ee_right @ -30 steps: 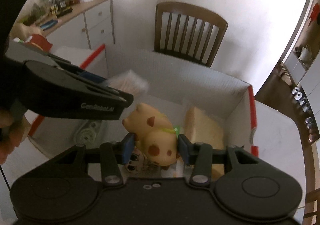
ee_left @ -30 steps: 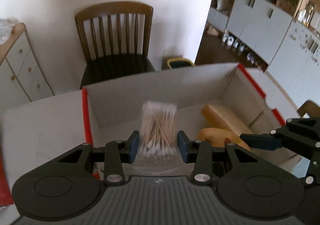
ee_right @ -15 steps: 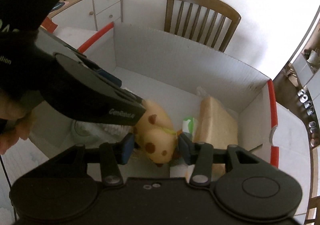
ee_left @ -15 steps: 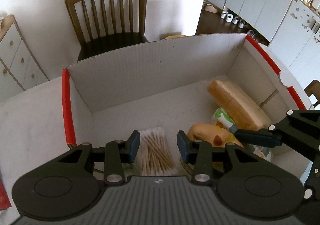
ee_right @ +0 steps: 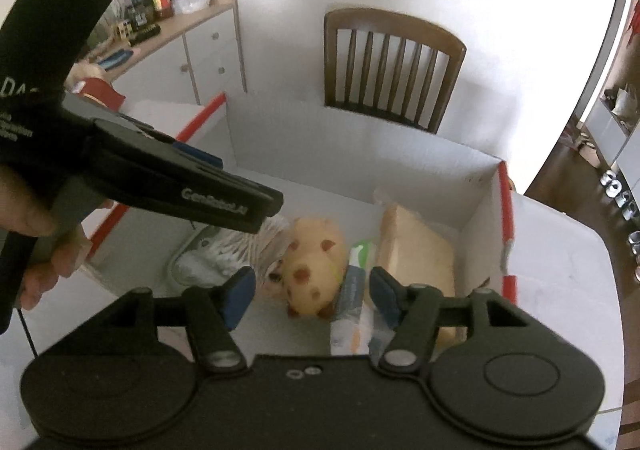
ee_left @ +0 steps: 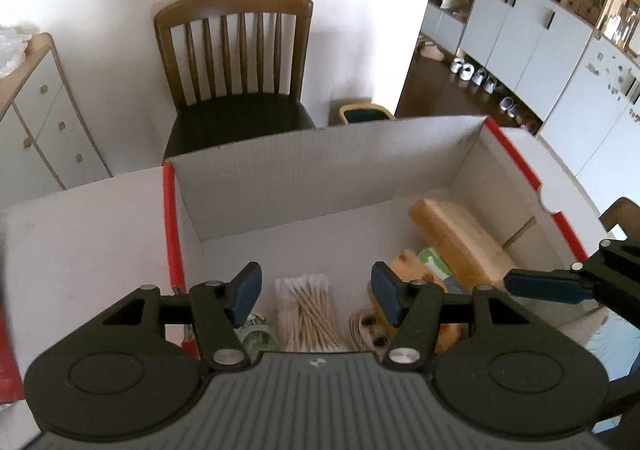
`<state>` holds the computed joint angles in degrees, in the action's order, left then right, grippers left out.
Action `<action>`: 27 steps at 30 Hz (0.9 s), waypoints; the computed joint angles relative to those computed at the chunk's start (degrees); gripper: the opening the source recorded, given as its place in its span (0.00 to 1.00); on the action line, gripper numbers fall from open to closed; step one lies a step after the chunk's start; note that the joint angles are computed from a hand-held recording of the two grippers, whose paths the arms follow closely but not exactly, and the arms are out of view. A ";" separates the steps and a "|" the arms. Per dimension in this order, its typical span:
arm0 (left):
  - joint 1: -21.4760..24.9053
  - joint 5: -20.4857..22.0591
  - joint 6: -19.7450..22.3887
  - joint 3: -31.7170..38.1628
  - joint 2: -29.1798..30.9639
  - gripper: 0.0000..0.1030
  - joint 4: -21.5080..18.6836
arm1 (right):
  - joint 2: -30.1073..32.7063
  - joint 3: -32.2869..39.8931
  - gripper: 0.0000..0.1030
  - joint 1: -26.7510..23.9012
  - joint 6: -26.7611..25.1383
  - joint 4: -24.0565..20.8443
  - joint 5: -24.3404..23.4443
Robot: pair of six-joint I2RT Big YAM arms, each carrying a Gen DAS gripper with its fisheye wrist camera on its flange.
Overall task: Organize objects
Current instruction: 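Open both tools to drop the cotton swabs and yellow toy into the box, then withdraw both tools from the box back toward the item pile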
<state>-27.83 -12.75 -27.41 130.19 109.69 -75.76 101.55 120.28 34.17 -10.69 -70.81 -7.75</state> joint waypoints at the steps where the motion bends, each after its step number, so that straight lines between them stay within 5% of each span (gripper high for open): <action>1: -0.21 -0.30 0.07 -0.23 -0.40 0.58 0.12 | -0.49 -0.28 0.62 -0.17 -0.21 0.09 -0.12; 27: -10.21 -8.32 -3.79 -4.81 -10.88 0.58 1.41 | -13.77 -9.10 0.67 -4.05 -2.37 3.80 -4.92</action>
<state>-38.04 -21.06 -31.19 125.38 98.81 -74.35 87.78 111.18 30.12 -13.06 -67.01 -12.67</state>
